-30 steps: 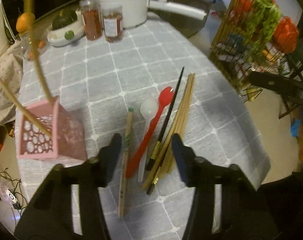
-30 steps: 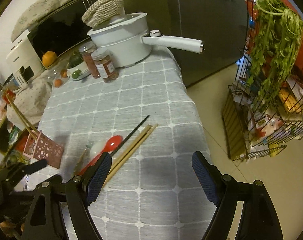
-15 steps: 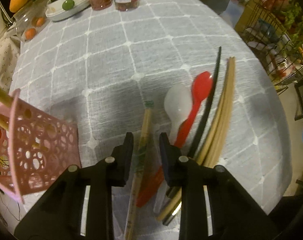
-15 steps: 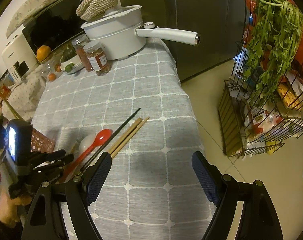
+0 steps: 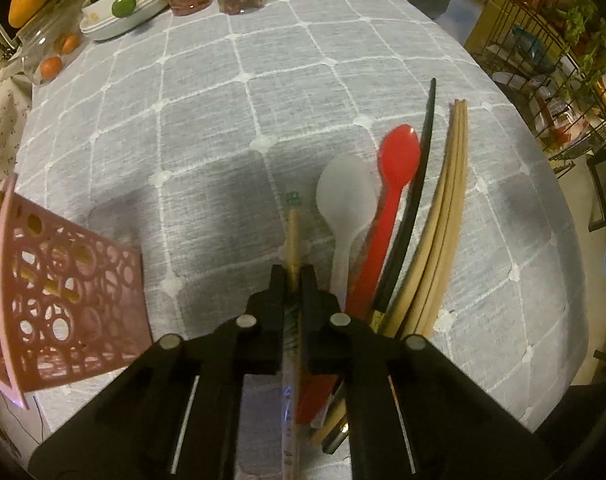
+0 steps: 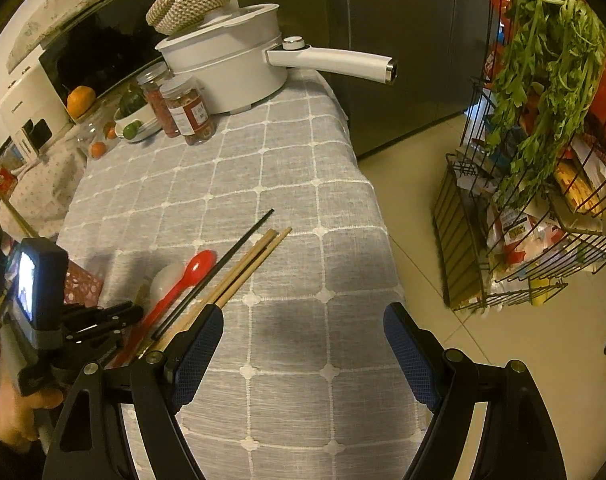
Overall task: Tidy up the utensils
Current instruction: 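Grasp another wooden chopstick with the left tool, then grasp a wooden chopstick with the right tool while the left tool lifts its chopstick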
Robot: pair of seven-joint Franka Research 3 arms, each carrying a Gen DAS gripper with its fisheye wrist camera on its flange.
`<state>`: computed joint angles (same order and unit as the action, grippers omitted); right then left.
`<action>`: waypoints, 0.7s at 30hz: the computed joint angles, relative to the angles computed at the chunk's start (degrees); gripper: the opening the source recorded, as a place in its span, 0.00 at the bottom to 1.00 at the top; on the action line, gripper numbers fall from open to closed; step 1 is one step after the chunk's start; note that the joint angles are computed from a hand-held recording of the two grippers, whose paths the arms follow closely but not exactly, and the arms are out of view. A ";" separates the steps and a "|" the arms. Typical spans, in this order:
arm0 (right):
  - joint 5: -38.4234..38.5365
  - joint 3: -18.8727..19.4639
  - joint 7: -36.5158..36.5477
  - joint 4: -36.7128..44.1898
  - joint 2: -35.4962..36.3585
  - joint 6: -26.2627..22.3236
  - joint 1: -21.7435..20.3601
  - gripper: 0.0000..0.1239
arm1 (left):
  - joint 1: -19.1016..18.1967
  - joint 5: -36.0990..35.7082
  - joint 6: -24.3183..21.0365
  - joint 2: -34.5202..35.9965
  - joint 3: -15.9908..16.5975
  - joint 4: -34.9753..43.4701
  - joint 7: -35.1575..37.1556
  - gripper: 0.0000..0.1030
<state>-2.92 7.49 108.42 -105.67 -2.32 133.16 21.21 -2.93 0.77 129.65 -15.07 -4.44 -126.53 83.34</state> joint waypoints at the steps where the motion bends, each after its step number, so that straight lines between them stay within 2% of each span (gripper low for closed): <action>1: -0.13 -0.01 0.14 0.09 0.16 -0.15 -0.01 0.67 | 0.02 -0.08 0.33 -0.26 0.14 -0.23 0.34 0.06; 11: 0.17 -0.31 1.32 1.74 2.04 -1.79 0.27 0.67 | -2.17 -2.49 3.15 -8.45 1.09 -3.28 3.13 0.06; 21: -0.03 -0.42 2.11 4.51 5.05 -3.32 1.37 0.67 | -3.73 -5.80 7.54 -16.72 4.50 -7.02 7.07 0.06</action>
